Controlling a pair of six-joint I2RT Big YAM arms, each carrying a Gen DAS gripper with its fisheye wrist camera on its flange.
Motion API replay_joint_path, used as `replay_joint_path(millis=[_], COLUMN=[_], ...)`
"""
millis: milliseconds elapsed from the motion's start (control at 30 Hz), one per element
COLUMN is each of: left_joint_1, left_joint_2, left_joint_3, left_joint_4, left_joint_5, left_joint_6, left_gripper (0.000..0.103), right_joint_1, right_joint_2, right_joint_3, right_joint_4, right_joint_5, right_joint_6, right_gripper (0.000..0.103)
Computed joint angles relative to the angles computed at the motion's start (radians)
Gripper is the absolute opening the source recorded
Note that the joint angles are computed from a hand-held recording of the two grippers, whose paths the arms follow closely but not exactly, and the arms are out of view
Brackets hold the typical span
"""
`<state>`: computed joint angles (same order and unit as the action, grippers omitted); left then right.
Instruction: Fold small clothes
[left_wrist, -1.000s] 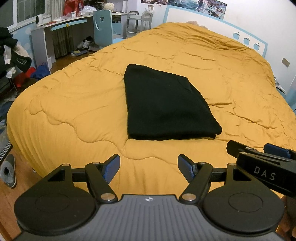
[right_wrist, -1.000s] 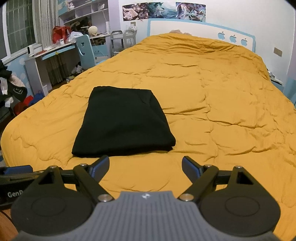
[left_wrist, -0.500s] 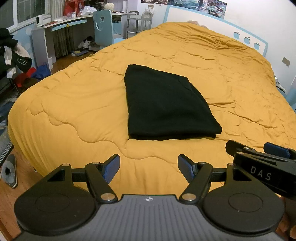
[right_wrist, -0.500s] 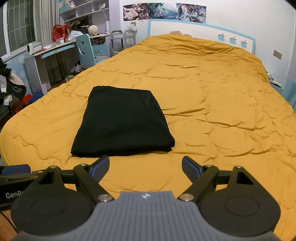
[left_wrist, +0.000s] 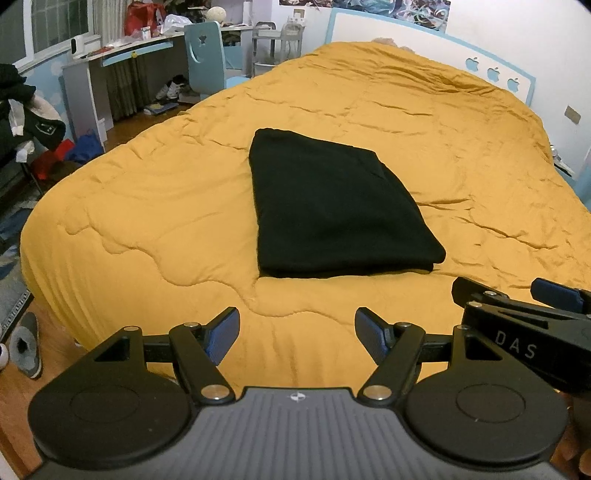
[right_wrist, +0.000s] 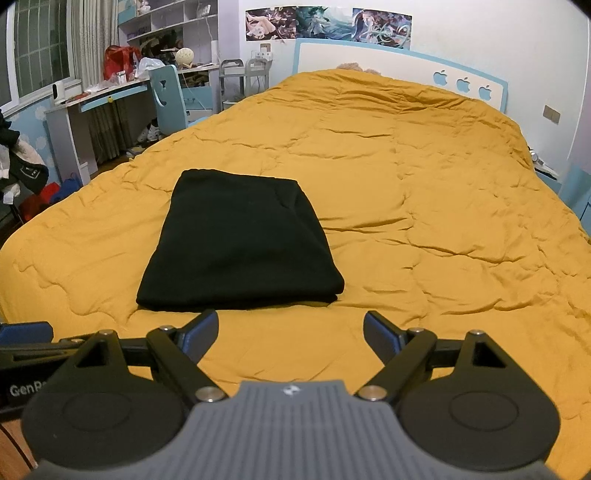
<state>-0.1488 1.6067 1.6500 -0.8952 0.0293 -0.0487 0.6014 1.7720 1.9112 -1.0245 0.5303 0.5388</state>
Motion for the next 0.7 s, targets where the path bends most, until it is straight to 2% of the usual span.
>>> replay_joint_path(millis=[167, 700], left_joint_1=[0.007, 0.0], left_joint_2=[0.008, -0.004], left_joint_3=[0.008, -0.01], left_joint_4=[-0.011, 0.013], left_joint_5=[0.031, 0.021], left_joint_6=[-0.003, -0.009], left_gripper=[0.083, 0.083], right_joint_1=[0.002, -0.003], right_joint_2=[0.001, -0.005], right_joint_3=[0.002, -0.005], right_joint_4=[-0.009, -0.009], right_joint_5=[0.01, 0.009], right_joint_6=[0.008, 0.012], right_gripper=[0.081, 0.081])
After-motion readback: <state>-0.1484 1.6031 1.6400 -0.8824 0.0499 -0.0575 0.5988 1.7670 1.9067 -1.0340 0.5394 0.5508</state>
